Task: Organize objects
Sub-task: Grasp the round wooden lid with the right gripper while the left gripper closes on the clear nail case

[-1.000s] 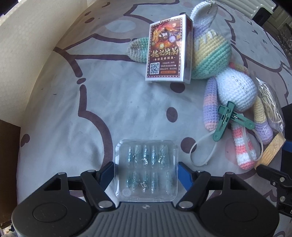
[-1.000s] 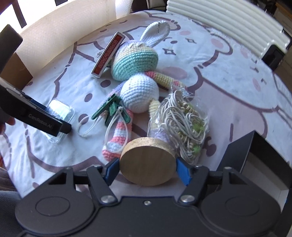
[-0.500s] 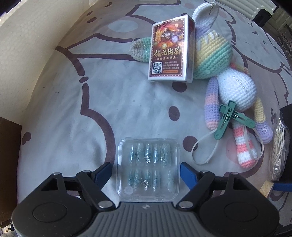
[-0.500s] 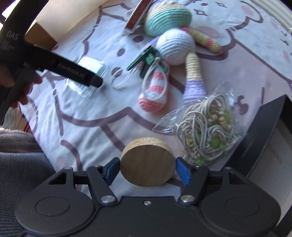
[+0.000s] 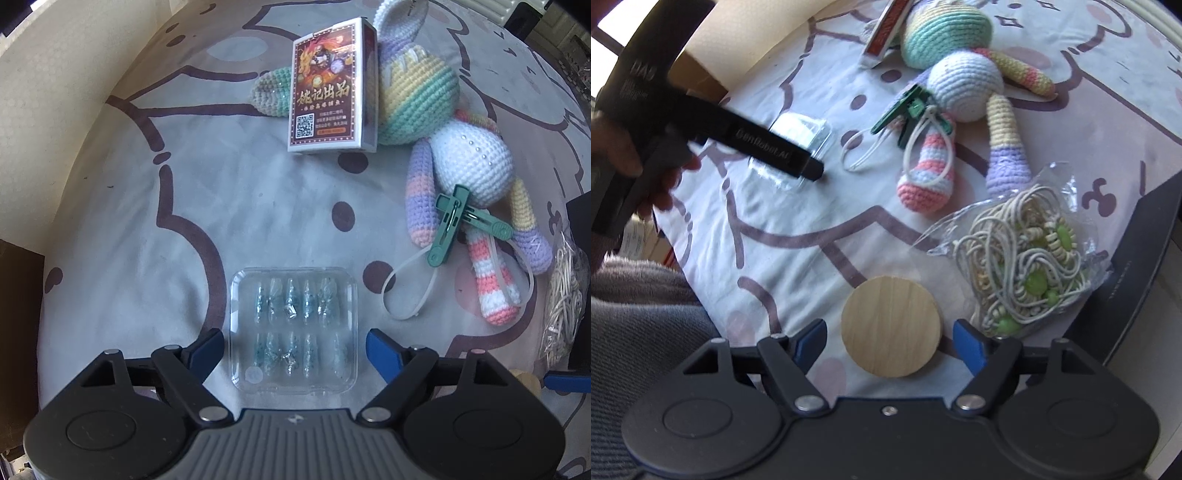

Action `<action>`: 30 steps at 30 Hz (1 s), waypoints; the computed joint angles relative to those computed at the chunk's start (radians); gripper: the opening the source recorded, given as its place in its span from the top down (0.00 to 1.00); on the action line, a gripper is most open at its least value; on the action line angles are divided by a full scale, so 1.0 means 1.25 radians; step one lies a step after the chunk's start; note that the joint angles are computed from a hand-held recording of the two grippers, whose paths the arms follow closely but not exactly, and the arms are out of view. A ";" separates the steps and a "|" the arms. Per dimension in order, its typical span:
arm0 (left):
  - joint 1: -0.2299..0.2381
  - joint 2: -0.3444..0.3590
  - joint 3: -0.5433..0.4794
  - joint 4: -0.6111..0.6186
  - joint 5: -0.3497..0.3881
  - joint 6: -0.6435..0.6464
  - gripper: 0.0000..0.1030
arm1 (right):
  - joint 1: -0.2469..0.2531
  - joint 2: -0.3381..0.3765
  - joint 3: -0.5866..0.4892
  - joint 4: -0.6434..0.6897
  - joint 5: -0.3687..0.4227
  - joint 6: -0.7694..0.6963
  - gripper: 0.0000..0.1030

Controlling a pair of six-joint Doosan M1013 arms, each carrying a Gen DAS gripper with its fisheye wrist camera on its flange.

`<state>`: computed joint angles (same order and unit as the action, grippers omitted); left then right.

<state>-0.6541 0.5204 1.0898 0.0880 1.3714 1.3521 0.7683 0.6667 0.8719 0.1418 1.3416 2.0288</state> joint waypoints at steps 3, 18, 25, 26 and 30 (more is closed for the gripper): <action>-0.001 0.001 -0.001 0.008 0.001 -0.007 0.18 | 0.010 0.012 -0.013 -0.030 0.019 -0.017 0.26; -0.018 0.002 0.011 0.026 -0.005 -0.039 0.18 | 0.015 0.036 -0.044 -0.051 0.044 -0.035 0.33; -0.017 0.010 -0.012 0.001 0.014 -0.037 0.29 | 0.013 0.035 -0.048 -0.045 0.055 -0.037 0.33; -0.016 0.012 -0.020 -0.002 0.023 -0.030 0.29 | 0.013 0.034 -0.046 -0.045 0.054 -0.034 0.33; -0.018 0.014 -0.032 -0.006 0.026 -0.014 0.29 | 0.009 0.024 -0.035 -0.040 0.029 -0.009 0.33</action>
